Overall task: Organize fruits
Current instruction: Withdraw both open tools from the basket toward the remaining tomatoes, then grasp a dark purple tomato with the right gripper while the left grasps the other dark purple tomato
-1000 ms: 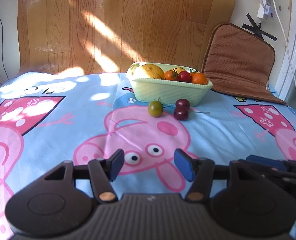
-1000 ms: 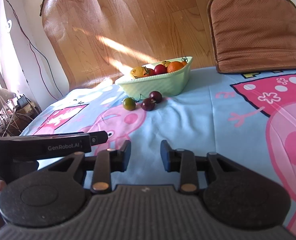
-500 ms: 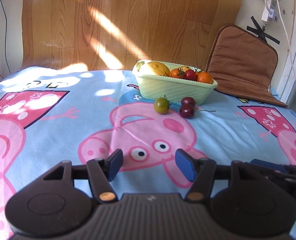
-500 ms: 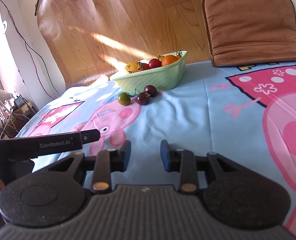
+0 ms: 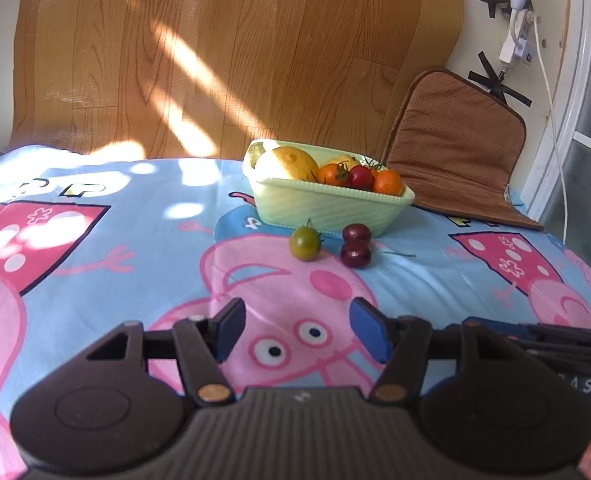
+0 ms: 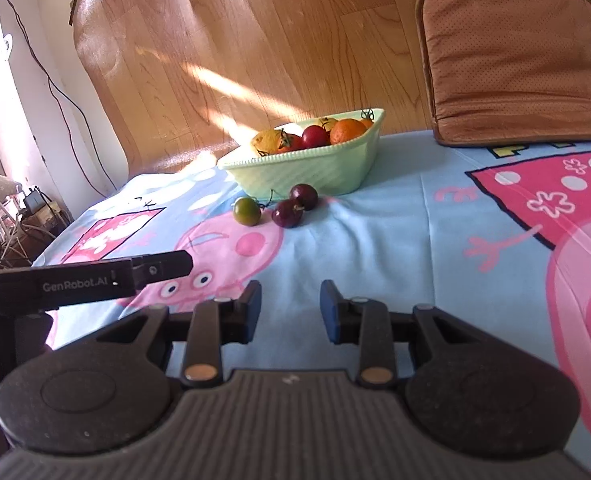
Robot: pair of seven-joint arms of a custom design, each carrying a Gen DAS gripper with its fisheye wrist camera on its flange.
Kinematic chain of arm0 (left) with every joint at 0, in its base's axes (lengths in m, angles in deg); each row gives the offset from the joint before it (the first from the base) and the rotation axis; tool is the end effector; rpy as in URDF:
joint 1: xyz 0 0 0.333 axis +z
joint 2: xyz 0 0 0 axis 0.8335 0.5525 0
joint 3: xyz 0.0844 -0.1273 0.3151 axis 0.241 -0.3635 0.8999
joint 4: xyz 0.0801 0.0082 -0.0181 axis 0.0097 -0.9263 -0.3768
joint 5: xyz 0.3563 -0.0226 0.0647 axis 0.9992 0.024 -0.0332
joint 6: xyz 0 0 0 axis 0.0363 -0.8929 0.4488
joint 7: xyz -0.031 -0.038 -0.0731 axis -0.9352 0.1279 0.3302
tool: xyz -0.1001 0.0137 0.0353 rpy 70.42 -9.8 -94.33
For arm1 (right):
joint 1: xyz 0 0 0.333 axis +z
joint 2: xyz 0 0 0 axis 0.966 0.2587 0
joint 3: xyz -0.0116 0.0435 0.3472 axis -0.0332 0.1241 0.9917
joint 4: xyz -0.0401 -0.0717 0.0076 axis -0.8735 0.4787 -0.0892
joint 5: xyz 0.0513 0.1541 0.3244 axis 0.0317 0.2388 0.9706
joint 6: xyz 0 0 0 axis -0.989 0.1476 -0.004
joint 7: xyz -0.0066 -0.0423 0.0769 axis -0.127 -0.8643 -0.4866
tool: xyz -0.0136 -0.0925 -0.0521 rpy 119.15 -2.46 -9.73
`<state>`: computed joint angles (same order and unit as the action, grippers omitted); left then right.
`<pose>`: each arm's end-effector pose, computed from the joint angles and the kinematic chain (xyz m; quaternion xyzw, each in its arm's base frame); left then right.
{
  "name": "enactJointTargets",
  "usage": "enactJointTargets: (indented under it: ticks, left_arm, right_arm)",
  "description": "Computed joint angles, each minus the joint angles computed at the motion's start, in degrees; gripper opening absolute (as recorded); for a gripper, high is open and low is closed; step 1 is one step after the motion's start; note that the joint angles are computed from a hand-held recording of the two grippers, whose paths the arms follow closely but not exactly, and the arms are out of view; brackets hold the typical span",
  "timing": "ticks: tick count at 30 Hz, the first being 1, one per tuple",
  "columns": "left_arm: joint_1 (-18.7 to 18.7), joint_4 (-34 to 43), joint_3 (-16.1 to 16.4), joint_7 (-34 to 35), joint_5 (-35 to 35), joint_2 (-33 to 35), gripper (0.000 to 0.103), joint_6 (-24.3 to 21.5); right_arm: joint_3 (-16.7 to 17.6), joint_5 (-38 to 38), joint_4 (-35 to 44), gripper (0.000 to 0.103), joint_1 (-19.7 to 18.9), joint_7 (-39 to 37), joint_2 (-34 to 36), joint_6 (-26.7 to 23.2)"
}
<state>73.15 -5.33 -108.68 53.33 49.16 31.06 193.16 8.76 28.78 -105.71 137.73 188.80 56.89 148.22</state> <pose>0.7465 -0.1949 0.3458 -0.4110 0.7790 -0.4589 0.1169 0.6054 0.3497 0.3272 -0.5273 0.6870 -0.2643 0.4244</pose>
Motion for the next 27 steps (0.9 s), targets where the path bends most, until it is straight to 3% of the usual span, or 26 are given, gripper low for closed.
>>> enactJointTargets:
  ticks: [3,5,8,11,14,16,19,24,27]
  left_arm:
    - [-1.6,8.1,-1.6,1.9,-1.2,3.2,0.058,-7.4]
    - [-4.5,14.9,-0.6,2.2,-2.6,5.2,0.057,-12.3]
    - [-9.6,24.7,2.8,1.9,-3.6,7.7,0.055,-18.2]
    - [-11.8,29.6,3.2,4.2,-5.5,9.4,0.051,-22.2]
    - [-11.5,26.6,2.8,9.9,-6.7,8.7,0.046,-21.2]
    - [-11.5,23.7,3.0,14.0,-6.9,7.9,0.046,-18.8]
    - [-13.5,23.1,4.9,17.1,-7.3,7.5,0.046,-16.2]
    - [-18.9,29.3,9.8,17.7,-8.6,9.0,0.048,-18.0]
    - [-21.8,33.9,13.1,17.4,-9.3,10.1,0.048,-20.6]
  right_arm:
    - [-1.5,-1.8,2.3,0.036,-0.9,-0.2,1.4,-2.1]
    - [-1.8,-4.4,4.0,0.036,-2.3,0.4,2.1,-3.4]
    - [-0.7,-9.1,7.4,0.036,-5.7,0.8,2.9,-5.1]
    - [2.5,-13.0,9.6,0.036,-9.9,1.2,2.8,-3.9]
    - [10.3,-15.4,10.0,0.036,-16.9,-0.3,0.9,0.0]
    - [20.1,-17.8,10.1,0.036,-24.9,-1.3,-0.8,2.6]
    - [29.5,-20.9,11.4,0.036,-33.0,-3.0,-1.5,1.4]
    - [41.3,-27.2,15.0,0.036,-42.6,-5.5,-0.2,-1.9]
    - [45.2,-29.5,18.2,0.036,-45.7,-6.6,1.3,-5.5]
